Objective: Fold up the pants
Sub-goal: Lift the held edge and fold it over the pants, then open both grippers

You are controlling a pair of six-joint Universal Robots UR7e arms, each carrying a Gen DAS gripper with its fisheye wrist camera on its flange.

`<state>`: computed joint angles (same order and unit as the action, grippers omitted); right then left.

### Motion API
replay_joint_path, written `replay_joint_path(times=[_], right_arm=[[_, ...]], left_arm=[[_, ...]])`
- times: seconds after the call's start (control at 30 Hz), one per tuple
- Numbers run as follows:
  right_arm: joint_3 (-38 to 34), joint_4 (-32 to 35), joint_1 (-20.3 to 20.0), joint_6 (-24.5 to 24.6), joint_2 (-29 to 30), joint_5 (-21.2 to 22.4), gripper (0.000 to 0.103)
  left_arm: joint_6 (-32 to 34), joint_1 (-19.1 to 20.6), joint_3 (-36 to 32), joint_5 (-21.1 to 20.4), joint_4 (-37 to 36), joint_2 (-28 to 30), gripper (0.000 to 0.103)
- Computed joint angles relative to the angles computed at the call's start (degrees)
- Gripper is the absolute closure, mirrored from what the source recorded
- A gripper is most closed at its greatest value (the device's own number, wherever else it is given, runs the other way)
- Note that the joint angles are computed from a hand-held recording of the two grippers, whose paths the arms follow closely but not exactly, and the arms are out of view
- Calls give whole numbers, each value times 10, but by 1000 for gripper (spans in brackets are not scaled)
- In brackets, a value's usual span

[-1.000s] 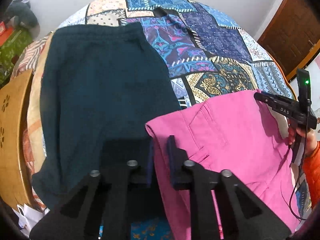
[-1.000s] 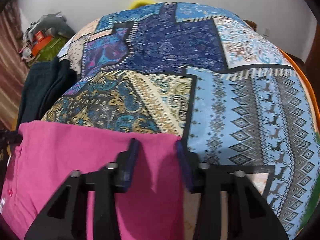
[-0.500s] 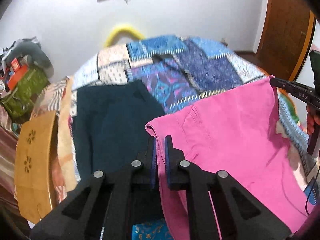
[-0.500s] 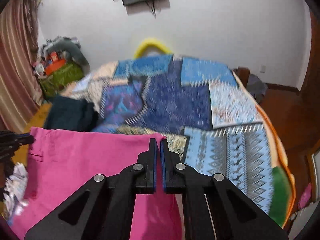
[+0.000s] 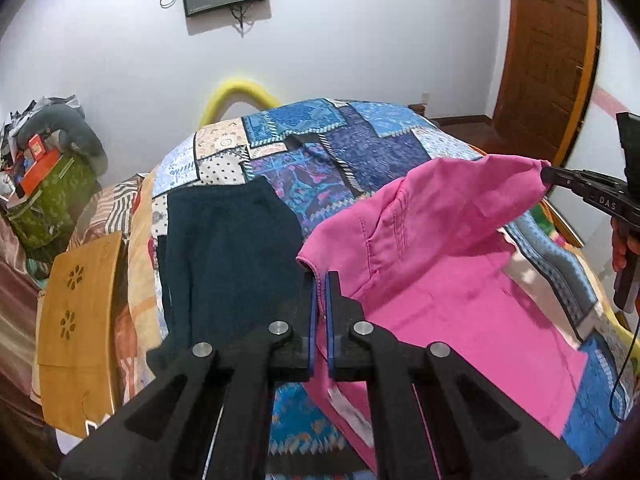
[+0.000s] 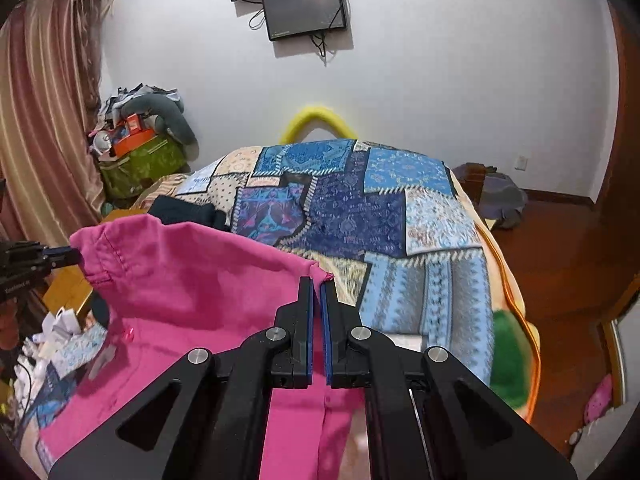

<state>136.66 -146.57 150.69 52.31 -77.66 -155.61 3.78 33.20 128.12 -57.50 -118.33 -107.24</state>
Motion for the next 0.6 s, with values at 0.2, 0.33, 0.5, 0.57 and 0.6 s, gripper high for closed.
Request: replay_joint_path(times=[0.2,0.33,0.5,0.57,0.6], right_arm=[[-12,164,54,133,-21,20,100],[-22,254,87,206,-24,42,100],[-28,315,118,262,-15,81,100],[-27,321,129,276,-5,103,100],[-25,321,133,281,0,113,100]], left_arm=[[-54,-40,15,-15,94,-78,100],[-92,-69,25,-20,169,-128,100],[-137,-101,38,-37,257,-193,100],[-158,-111,44,-44,297,-216,100],[-165,-115,46,-45,311,-224,100]])
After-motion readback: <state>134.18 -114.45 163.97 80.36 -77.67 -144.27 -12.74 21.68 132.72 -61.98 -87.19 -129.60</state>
